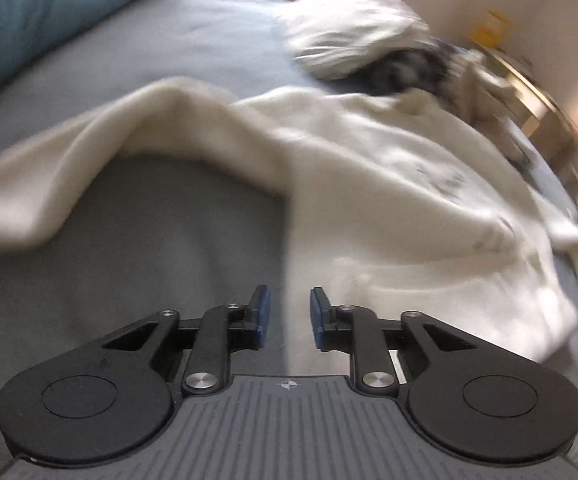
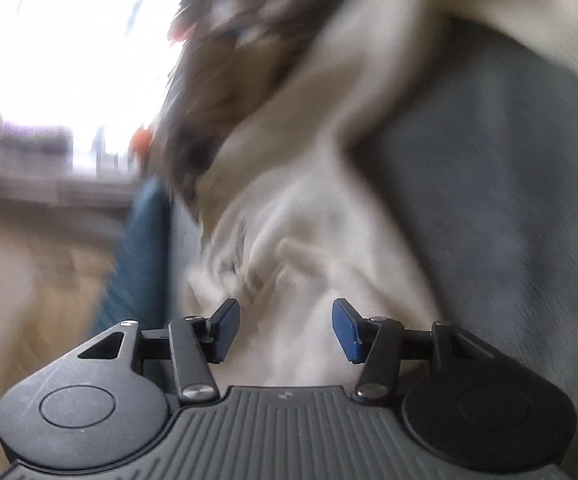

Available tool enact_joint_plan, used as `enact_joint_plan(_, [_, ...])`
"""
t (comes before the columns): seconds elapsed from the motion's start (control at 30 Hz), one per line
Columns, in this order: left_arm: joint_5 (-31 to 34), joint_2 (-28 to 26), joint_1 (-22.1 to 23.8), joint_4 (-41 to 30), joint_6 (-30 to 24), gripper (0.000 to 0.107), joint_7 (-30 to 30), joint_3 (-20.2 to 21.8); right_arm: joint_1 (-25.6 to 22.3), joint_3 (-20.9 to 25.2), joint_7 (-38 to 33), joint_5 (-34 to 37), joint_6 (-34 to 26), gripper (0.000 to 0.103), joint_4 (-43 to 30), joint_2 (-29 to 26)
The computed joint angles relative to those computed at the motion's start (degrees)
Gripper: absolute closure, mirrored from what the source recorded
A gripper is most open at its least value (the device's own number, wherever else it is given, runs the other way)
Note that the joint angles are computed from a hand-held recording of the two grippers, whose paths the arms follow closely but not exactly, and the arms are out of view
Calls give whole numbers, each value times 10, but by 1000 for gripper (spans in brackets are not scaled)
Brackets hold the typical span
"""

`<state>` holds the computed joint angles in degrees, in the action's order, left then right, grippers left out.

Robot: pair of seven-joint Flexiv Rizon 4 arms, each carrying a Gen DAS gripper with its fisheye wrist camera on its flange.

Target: Fold clothes

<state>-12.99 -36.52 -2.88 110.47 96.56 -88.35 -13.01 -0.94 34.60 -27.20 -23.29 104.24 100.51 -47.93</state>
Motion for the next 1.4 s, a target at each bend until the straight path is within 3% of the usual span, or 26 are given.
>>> enact_joint_plan(0.13, [48, -26, -92, -67, -28, 81, 62, 83, 82, -71, -128, -102, -126, 51, -67, 23])
enact_joint_plan(0.2, [68, -38, -144, -90, -39, 81, 80, 135, 107, -84, -180, -129, -168, 55, -93, 19])
enact_joint_plan(0.3, [86, -52, -182, -104, -35, 81, 95, 176, 147, -111, -251, -165, -224, 55, -125, 16])
enact_joint_plan(0.37, [94, -53, -156, -99, -23, 81, 120, 144, 159, -112, -308, -179, -243, 55, -133, 11])
enact_joint_plan(0.47, [103, -57, -120, -103, -29, 81, 170, 98, 147, -62, -433, -181, -271, 55, -151, -11])
enact_joint_plan(0.57, [91, -64, -130, -123, -66, 81, 189, 108, 133, 16, -557, -155, -310, 55, -213, -68])
enact_joint_plan(0.67, [75, -60, -130, -113, -58, 81, 178, 106, 148, 67, -650, -130, -363, 55, -293, -122])
enact_joint_plan(0.87, [67, -49, -155, -78, -20, 80, 153, 140, 209, 104, -791, -100, -483, 57, -452, -201])
enact_joint_plan(0.97, [65, -48, -167, -68, -12, 79, 145, 157, 228, 105, -832, -80, -531, 57, -500, -217])
enact_joint_plan(1.03, [62, -49, -155, -63, -4, 78, 144, 143, 236, 108, -856, -64, -567, 62, -529, -222])
enact_joint_plan(1.1, [59, -51, -143, -58, 4, 77, 144, 129, 241, 107, -874, -47, -599, 73, -547, -220])
enact_joint_plan(1.2, [54, -54, -126, -52, 17, 76, 143, 109, 250, 98, -896, -28, -635, 75, -567, -216])
enact_joint_plan(1.4, [53, -54, -108, -41, 38, 76, 146, 88, 282, 46, -873, 6, -635, 72, -596, -220])
